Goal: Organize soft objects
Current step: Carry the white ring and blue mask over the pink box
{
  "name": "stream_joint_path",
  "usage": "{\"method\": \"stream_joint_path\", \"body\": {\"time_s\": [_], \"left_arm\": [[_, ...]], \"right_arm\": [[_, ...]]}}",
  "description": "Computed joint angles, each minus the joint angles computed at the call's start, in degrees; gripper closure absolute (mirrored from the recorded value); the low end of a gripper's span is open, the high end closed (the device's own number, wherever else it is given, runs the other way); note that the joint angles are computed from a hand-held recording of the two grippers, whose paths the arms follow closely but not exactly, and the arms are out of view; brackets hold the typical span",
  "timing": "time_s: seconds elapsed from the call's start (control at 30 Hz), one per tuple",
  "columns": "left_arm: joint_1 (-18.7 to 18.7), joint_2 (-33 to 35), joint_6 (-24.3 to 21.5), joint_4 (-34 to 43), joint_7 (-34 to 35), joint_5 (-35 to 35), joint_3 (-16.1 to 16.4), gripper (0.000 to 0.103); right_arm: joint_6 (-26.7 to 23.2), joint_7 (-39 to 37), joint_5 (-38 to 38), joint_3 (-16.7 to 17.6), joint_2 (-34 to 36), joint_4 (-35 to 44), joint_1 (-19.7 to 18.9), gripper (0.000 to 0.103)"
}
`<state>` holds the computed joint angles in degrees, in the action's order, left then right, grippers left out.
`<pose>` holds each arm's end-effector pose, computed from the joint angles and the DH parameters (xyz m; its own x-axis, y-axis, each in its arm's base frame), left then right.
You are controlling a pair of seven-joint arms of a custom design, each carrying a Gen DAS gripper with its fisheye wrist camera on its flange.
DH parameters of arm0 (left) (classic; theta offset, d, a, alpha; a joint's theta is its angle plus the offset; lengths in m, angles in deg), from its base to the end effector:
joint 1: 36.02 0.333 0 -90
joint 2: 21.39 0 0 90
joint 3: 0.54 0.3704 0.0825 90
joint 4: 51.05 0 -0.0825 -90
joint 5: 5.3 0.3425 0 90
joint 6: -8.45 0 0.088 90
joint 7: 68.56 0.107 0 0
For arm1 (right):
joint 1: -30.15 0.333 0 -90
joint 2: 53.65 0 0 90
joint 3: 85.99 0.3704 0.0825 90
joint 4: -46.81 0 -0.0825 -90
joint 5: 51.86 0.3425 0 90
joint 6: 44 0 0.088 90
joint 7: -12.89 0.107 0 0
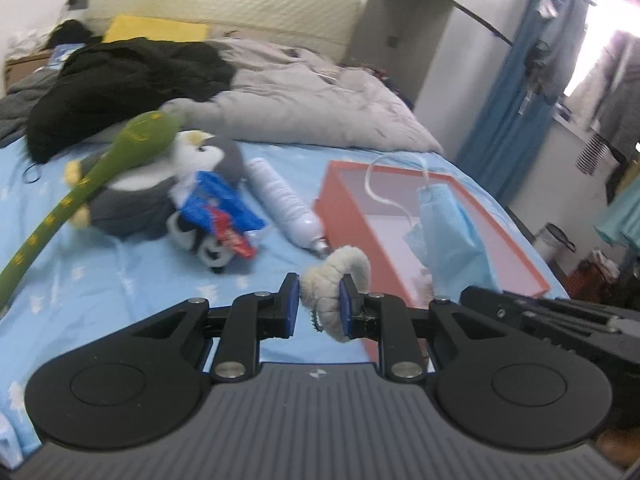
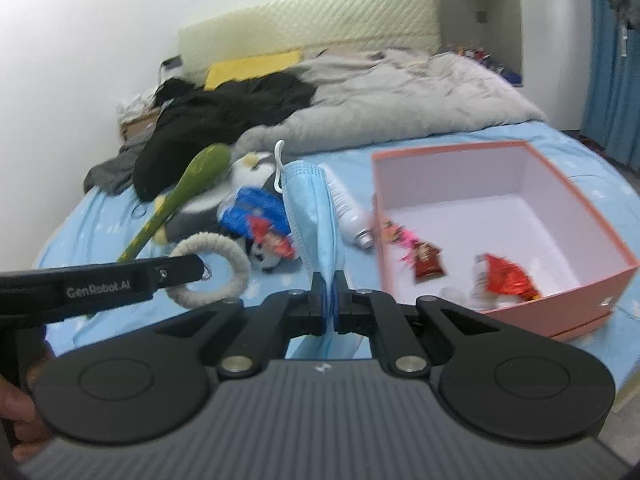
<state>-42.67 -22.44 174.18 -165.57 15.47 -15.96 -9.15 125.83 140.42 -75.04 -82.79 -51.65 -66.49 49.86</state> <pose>0.5437 -0.1379 0.6472 -0.1210 -0.9615 0.2468 -0.6469 -0.1121 -0.7542 0.5205 0.2483 0.6332 0.1918 -0.9662 -0.1720 -0.5924 0.0257 -0.8052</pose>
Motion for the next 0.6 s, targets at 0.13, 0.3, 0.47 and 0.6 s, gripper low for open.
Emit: {"method": "stream_joint_path", "body": {"time_s": [0.13, 0.3, 0.47, 0.6], "left_arm": [[-1.0, 2.1, -1.3, 3.2, 4.8, -2.9, -1.2, 0.078], [-0.8, 7.1, -2.6, 10.5, 9.2, -4.9, -3.8, 0.078], [-0.2, 15.3, -9.3, 25.0, 11.2, -4.2, -6.4, 0.078], [-0.7, 23.5, -16.8, 38.9, 8.4, -0.3, -7.2, 0.078]], "right_arm": [[0.0, 6.1, -5.3, -0.4, -2.7, -1.9, -1.8, 0.096], [-0.6, 13.1, -11.6, 0.7, -3.8, -2.4, -6.0, 0.096], [-2.3, 17.3, -17.4, -0.1, -2.2, 1.2, -8.2, 0.096], [-3.3, 12.5, -13.3, -1.8, 0.8, 5.7, -8.3, 0.096]]}}
